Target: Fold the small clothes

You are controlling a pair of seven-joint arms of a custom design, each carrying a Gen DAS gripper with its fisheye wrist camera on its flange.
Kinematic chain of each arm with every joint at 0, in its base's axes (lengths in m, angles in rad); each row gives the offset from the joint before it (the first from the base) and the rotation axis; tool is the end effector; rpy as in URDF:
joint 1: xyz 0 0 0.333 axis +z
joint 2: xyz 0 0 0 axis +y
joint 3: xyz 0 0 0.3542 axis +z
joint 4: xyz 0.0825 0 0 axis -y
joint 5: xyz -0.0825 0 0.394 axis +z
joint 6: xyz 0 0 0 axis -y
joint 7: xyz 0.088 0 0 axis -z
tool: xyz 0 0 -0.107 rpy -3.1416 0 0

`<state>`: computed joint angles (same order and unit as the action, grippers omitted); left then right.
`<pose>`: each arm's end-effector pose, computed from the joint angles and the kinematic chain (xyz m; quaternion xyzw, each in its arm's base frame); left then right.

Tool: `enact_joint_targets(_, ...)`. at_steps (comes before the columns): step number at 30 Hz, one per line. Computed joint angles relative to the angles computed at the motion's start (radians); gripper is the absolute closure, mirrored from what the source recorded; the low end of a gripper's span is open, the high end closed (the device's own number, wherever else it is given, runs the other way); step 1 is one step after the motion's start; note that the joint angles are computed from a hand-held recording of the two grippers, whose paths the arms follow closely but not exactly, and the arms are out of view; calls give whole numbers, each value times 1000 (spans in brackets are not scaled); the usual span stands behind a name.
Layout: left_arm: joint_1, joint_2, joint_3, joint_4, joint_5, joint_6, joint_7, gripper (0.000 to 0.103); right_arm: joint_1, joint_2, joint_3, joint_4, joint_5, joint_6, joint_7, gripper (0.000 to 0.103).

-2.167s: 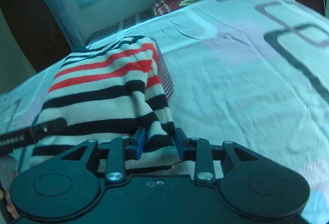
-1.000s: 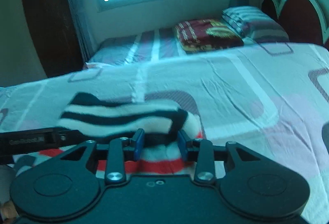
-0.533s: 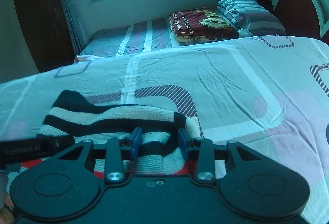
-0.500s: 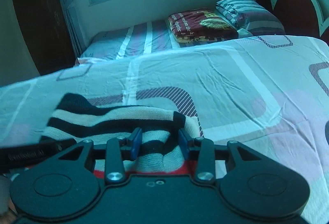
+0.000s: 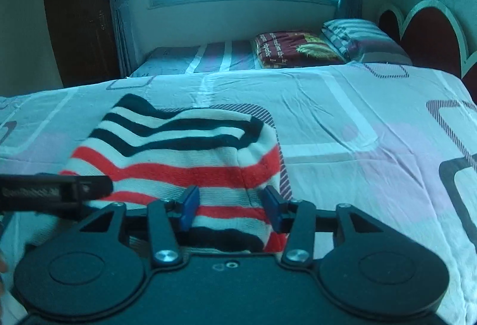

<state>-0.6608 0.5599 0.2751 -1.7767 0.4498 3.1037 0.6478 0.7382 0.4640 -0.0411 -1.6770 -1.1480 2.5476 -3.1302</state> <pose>0.6484 -0.3392 0.3606 -0.6491 0.6530 -0.3372 0.1964 0.5472 0.4795 0.3997 -0.6353 0.6417 -0.3132 0.2940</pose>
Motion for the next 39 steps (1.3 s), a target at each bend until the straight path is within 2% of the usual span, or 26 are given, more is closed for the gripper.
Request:
enact_joint_targets(2, -24, 2, 30, -6, 12, 4, -10, 10, -16, -5, 1, -13, 30, 41, 63, 44)
enact_joint_targets(3, -22, -2, 26, -6, 15, -2, -2, 10, -21, -8, 3, -14, 48, 48, 70, 44)
enact_joint_targets(5, -15, -20, 17, -16, 25, -9, 8, 10, -14, -12, 5, -8, 64, 25, 41, 45)
enact_joint_targets(7, -32, -45, 38, -48, 43, 14, -8, 10, 0, -31, -1, -21, 39, 25, 56, 49)
enact_joint_targets(9, -78, -67, 92, -89, 68, 49, -33, 10, 11, -62, -4, -53, -6, 35, 108, 50)
enact_joint_targets(11, -156, -82, 180, -129, 88, 87, -54, 10, 16, -91, 0, -83, -64, 42, 171, 51)
enact_joint_targets(14, -214, -112, 235, -184, 77, 110, -28, 10, 9, -128, 28, -119, -122, 31, 209, 52)
enact_joint_targets(17, -317, -124, 341, -247, 57, 158, -24, 10, -2, -165, 62, -167, -162, 18, 261, 56)
enact_joint_targets(18, -322, -129, 342, -258, 49, 163, -12, 10, -6, -174, 72, -182, -172, 12, 285, 57)
enact_joint_targets(19, -300, -139, 312, -265, 42, 156, 3, 10, -9, -180, 84, -196, -174, 2, 298, 57)
enact_joint_targets(21, -204, -159, 188, -276, -11, 134, 77, 10, -18, -177, 107, -209, -150, -17, 285, 58)
enact_joint_targets(22, -188, -158, 164, -279, -38, 131, 101, 10, -25, -166, 119, -208, -107, -33, 244, 59)
enact_joint_targets(23, -197, -153, 175, -282, -12, 138, 76, 10, -30, -155, 125, -206, -74, -40, 210, 59)
enact_joint_targets(25, -228, -141, 201, -285, -26, 142, 102, 7, -25, -151, 115, -212, -98, -33, 234, 57)
enact_joint_targets(26, -214, -143, 181, -283, -33, 121, 124, 3, -28, -148, 115, -208, -87, -31, 226, 57)
enact_joint_targets(28, -174, -161, 129, -294, -71, 99, 146, 3, -29, -152, 120, -202, -46, -37, 207, 57)
enact_joint_targets(29, -171, -176, 121, -305, -84, 92, 147, 3, -22, -160, 118, -205, -54, -39, 220, 57)
enact_joint_targets(32, -201, -198, 147, -325, -55, 73, 147, 3, -3, -190, 121, -226, -98, -59, 279, 56)
enact_joint_targets(33, -191, -205, 135, -331, -46, 69, 147, 3, 1, -196, 127, -233, -104, -69, 294, 56)
enact_joint_targets(35, -109, -216, 48, -339, -53, 64, 163, 3, 0, -194, 144, -235, -76, -95, 273, 57)
enact_joint_targets(37, -54, -217, -8, -343, -62, 65, 167, 3, -9, -173, 160, -218, 18, -128, 187, 57)
enact_joint_targets(39, -17, -225, -47, -348, -70, 57, 171, 3, 1, -171, 156, -208, 45, -147, 179, 57)
